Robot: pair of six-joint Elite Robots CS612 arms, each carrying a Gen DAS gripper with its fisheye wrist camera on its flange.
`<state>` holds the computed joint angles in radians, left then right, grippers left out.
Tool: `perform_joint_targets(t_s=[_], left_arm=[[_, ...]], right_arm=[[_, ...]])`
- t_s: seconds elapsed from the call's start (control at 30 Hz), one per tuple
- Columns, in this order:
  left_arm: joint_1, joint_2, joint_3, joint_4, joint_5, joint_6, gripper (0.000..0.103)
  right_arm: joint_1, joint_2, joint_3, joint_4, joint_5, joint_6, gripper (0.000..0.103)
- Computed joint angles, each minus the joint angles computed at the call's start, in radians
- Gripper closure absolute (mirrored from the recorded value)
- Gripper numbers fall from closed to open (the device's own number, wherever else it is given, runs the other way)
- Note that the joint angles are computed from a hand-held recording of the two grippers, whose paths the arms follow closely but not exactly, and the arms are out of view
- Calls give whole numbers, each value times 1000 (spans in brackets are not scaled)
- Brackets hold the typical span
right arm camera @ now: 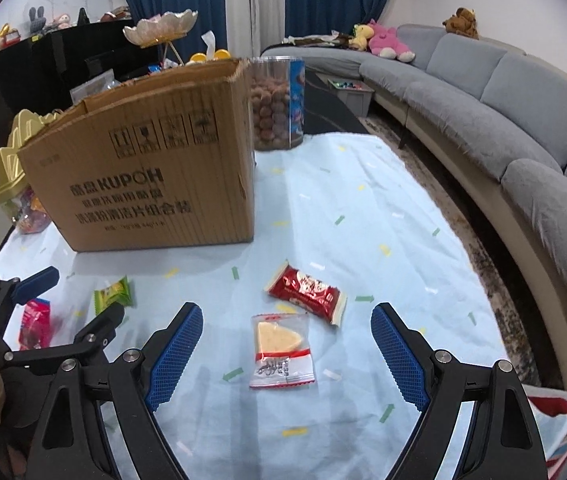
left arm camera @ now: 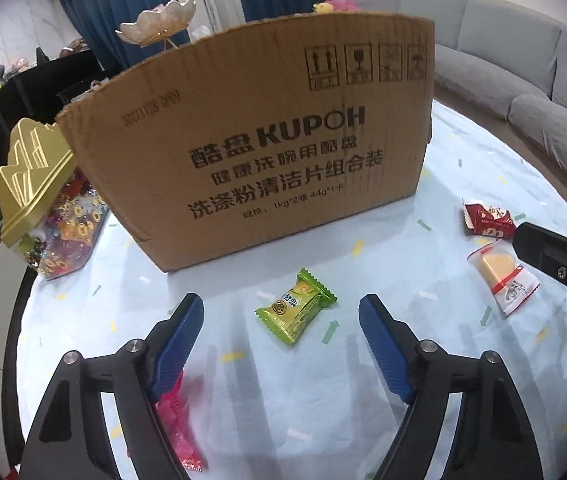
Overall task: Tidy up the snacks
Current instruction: 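Lower the left tool to the yellow-green candy while the right approaches the cheese-wedge pack, then close the left gripper on the yellow-green candy while the right closes on the cheese pack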
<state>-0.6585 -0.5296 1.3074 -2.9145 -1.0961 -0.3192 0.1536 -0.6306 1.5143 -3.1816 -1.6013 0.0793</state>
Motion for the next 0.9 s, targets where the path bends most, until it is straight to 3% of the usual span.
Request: perform_joint_targets(t_s=[0.23, 0.5, 0.9], left_arm=[[15, 13, -18, 14, -55, 4, 31], [26, 29, -38, 18, -106, 16, 41], [38, 47, -65, 20, -141, 11, 43]], right_arm=[[0, 17, -23, 58, 11, 12, 17], [-3, 35, -48, 126, 31, 33, 27], [-7, 51, -75, 174, 43, 56, 37]])
